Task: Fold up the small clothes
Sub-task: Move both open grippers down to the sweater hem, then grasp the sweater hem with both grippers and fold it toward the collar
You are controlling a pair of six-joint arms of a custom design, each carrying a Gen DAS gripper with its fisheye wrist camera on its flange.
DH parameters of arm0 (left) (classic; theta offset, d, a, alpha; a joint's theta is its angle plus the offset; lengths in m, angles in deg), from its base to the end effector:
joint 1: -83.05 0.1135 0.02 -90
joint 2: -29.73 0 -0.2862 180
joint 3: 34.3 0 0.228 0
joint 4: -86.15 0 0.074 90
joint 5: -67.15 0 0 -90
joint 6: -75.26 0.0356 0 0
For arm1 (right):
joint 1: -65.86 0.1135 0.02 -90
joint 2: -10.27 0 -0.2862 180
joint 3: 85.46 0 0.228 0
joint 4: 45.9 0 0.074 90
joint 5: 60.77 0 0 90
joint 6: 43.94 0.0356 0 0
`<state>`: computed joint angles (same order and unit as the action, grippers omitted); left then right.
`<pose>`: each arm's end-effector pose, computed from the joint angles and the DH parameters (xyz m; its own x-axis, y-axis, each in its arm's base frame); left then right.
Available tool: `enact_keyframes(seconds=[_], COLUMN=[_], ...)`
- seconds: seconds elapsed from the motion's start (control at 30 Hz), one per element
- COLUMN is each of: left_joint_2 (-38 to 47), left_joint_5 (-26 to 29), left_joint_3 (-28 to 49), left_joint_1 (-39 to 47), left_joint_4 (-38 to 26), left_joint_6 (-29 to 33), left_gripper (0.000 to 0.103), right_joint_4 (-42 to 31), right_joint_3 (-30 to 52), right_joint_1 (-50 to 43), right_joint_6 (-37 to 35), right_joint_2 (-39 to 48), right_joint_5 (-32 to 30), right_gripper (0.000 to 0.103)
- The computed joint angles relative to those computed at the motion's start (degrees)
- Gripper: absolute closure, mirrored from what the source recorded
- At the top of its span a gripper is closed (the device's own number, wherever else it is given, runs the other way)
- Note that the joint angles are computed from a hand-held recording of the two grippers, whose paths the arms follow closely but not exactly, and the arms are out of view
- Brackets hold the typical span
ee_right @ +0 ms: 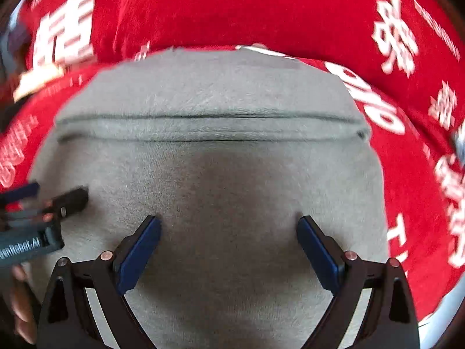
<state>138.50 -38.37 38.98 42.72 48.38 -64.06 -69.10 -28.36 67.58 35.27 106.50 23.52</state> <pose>0.2569 -0.2056 0.1484 -0.9042 -0.1909 -0.3821 -0.1854 0.9813 -0.0514 0.2785 0.0119 0.1572 -0.8553 -0.2120 -0.4727 -0.2404 0.9707 -0.0004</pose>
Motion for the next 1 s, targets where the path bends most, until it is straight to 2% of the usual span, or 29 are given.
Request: enact_keyframes(seconds=[0.13, 0.2, 0.3, 0.4, 0.47, 0.5, 0.6, 0.7, 0.83, 0.87, 0.93, 0.97, 1.0], left_joint_2=[-4.76, -6.11, -8.85, -9.4, -13.23, -15.65, -21.07, -22.12, -17.12, -16.22, -15.96, -16.01, -16.31], left_joint_5=[-3.53, -4.37, -2.36, 0.22, 2.19, 2.41, 4.69, 10.96, 17.71, 17.2, 17.22, 17.64, 18.1], left_joint_3=[-8.86, -11.18, -14.4, -14.0, -17.44, -19.94, -27.46, -34.05, -35.46, -34.85, -34.59, -34.77, -35.11], left_joint_1=[-6.89, -10.2, -12.81, -12.78, -13.09, -13.22, -10.46, -5.07, -2.71, -3.23, -3.13, -2.9, -2.59], left_joint_4=[4.56, 4.6, 4.69, 1.26, 2.26, 3.55, 5.99, 13.01, 19.44, 19.2, 19.3, 19.65, 19.96], left_joint_6=[-3.22, -5.11, -8.75, -6.68, -7.74, -8.92, -14.13, -15.1, -11.85, -11.31, -10.76, -10.76, -10.69], left_gripper=[0.0, 0.0, 0.0, 0.0, 0.0, 0.0, 0.0, 0.0, 0.0, 0.0, 0.0, 0.0, 0.0], right_joint_4=[9.3, 10.27, 5.73, -1.82, -7.96, -10.71, -13.32, -15.3, -17.35, -18.07, -18.81, -16.96, -13.99], right_joint_3=[-14.13, -19.39, -22.94, -22.71, -21.24, -20.5, -17.92, -13.39, -11.26, -11.42, -12.18, -13.48, -15.36], right_joint_1=[-3.48, -6.52, -11.07, -14.6, -20.26, -26.2, -36.92, -42.32, -41.97, -41.58, -40.12, -38.65, -36.79], right_joint_6=[-9.2, -12.24, -18.6, -26.79, -31.52, -34.53, -37.9, -37.43, -36.84, -37.4, -38.26, -36.78, -35.15], right_joint_2=[-9.38, -14.35, -20.12, -23.72, -26.04, -27.44, -24.51, -14.5, -9.3, -9.38, -9.18, -10.43, -11.98], right_joint_5=[-4.01, -6.31, -8.36, -8.39, -9.79, -12.37, -14.28, -12.93, -13.45, -14.44, -16.14, -14.94, -12.71], right_gripper=[0.007, 0.007, 0.007, 0.007, 0.007, 0.007, 0.007, 0.007, 0.007, 0.007, 0.016, 0.018, 0.024])
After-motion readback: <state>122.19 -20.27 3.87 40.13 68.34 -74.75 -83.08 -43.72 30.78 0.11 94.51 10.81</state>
